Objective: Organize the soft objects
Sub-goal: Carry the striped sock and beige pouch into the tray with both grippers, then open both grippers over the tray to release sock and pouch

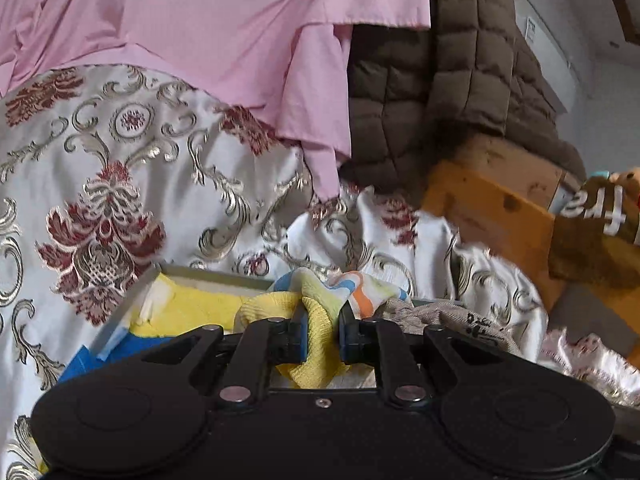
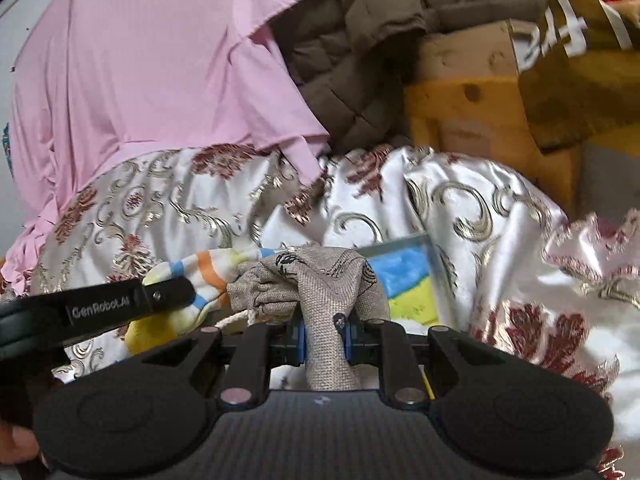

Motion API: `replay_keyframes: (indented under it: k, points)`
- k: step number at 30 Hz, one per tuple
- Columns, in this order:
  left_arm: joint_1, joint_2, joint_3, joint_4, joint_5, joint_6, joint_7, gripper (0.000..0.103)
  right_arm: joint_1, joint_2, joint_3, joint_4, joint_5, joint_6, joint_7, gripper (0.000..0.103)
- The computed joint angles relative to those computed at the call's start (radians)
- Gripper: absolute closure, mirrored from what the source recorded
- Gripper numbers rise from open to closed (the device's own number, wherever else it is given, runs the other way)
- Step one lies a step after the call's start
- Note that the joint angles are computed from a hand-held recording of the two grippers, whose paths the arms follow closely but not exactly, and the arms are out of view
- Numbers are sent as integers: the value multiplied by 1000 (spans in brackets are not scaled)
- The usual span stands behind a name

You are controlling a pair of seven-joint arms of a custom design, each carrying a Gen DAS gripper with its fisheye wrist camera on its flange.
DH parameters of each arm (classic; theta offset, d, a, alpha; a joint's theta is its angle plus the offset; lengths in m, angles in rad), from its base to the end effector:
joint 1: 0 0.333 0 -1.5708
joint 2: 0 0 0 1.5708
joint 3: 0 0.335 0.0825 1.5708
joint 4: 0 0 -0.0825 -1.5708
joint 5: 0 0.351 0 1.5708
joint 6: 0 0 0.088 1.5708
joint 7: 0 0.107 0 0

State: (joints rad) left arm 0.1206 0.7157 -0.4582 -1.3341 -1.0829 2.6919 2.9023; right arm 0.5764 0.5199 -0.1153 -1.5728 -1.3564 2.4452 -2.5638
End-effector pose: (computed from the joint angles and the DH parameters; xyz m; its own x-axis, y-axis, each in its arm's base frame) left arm 0.7463 -0.1203 0.4223 -0.6527 -0.7157 0.2484 -0.4726 0.1283 -0.8719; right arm 0.6234 0.3254 0.4120 -0.4677 -0.8364 -0.2858 -0.2990 0.4540 -0.8393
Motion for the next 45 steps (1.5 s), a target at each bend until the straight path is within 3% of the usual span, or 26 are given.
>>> replay_keyframes:
  k: [7, 17, 26, 38, 45]
  points:
    - [-45, 12, 59, 6, 134, 19, -122, 88, -10, 14, 3, 9, 63, 27, -45, 82]
    - [-38, 6, 47, -26, 232, 52, -180, 87, -4, 9, -7, -2, 78, 39, -42, 79]
    - [-24, -8, 41, -53, 258, 52, -203, 81, 3, 6, -3, 1, 93, 22, -70, 65]
    - [26, -78, 21, -141, 182, 86, -151, 58, 29, -45, 14, -42, 44, -34, -21, 39]
    - [82, -173, 16, -224, 46, 81, -68, 40, 62, -87, 53, -46, 16, -125, -36, 25]
